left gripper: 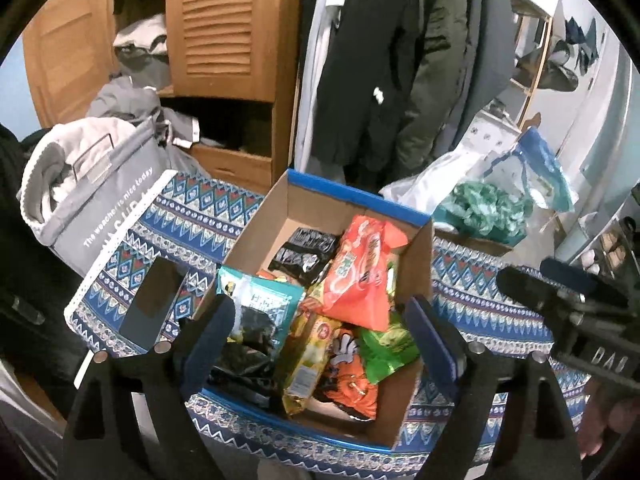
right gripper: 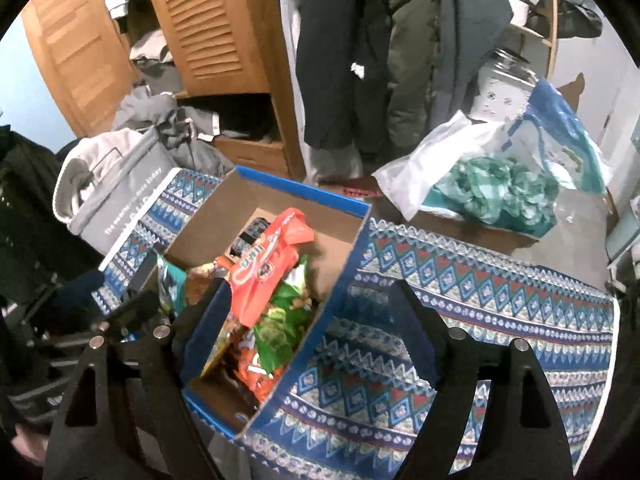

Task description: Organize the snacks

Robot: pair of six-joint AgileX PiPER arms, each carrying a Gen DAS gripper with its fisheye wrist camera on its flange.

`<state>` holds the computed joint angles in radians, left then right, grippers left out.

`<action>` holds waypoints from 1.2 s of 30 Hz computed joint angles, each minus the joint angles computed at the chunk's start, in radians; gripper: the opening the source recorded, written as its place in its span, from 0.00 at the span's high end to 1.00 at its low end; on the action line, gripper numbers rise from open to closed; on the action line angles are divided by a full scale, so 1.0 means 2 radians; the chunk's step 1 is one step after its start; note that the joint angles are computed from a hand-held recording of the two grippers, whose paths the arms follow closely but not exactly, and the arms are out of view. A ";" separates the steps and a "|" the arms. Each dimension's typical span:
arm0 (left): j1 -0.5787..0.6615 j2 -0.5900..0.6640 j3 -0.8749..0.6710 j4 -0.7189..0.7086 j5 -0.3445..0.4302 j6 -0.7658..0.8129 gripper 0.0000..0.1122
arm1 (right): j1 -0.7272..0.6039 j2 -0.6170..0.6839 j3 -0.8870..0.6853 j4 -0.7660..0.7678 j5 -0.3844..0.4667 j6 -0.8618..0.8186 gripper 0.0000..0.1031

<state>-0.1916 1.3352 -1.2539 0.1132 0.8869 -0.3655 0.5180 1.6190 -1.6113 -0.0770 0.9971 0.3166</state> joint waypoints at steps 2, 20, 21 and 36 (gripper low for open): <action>-0.015 -0.006 -0.002 0.014 0.003 -0.012 0.21 | 0.000 -0.015 0.016 -0.004 -0.003 0.004 0.22; -0.089 -0.005 -0.016 0.092 0.028 -0.076 0.19 | -0.016 -0.080 0.081 -0.019 -0.024 0.009 0.21; -0.089 -0.004 -0.017 0.093 0.029 -0.076 0.19 | -0.019 -0.080 0.082 -0.016 -0.025 0.007 0.21; -0.070 0.007 -0.023 0.090 0.036 -0.075 0.19 | -0.037 -0.083 0.094 -0.001 -0.030 -0.010 0.21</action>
